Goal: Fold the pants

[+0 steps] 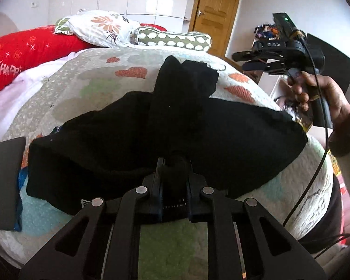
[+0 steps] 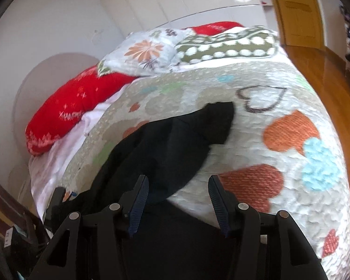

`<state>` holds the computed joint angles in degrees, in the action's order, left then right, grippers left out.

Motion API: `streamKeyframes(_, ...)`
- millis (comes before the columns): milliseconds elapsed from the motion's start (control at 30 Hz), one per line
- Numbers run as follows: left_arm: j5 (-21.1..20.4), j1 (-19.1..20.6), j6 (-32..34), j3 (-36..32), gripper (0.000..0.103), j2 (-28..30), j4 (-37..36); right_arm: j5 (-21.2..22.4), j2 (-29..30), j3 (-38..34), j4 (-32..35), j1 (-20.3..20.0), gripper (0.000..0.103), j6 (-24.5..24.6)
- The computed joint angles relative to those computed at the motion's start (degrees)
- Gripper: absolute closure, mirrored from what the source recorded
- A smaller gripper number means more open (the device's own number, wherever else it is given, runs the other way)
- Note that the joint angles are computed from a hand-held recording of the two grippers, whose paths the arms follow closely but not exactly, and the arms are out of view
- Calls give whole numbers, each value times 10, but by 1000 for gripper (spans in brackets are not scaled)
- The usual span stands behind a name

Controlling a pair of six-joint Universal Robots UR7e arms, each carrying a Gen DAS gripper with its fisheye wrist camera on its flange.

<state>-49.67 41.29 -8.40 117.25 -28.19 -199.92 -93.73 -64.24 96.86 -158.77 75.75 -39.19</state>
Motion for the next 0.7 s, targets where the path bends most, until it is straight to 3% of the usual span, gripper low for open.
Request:
streamKeyframes(100,0,-5,1,8,90,3,-7,-7,27,-32,14,16,50,4)
streamKeyframes(233,-12,-4,-7,25,90,2,-28,-29,97,-134,63,35,45,64)
streamKeyframes(400,-24,2,-9,28,90,3,-42,-54,191,-281,203,52,42,145)
streamKeyframes(600,-28,4,-3,28,90,4,-40,-116,282,-387,302,72,42,159)
streamKeyframes(633,-27,4,-3,27,90,5,-39,-123,286,-384,289,73,56,143)
streamKeyframes(667,-26,4,-3,27,90,4,-39,-138,283,-369,252,75,83,117)
streamKeyframes(700,-26,4,-3,29,90,2,-41,-141,277,-354,229,74,90,106)
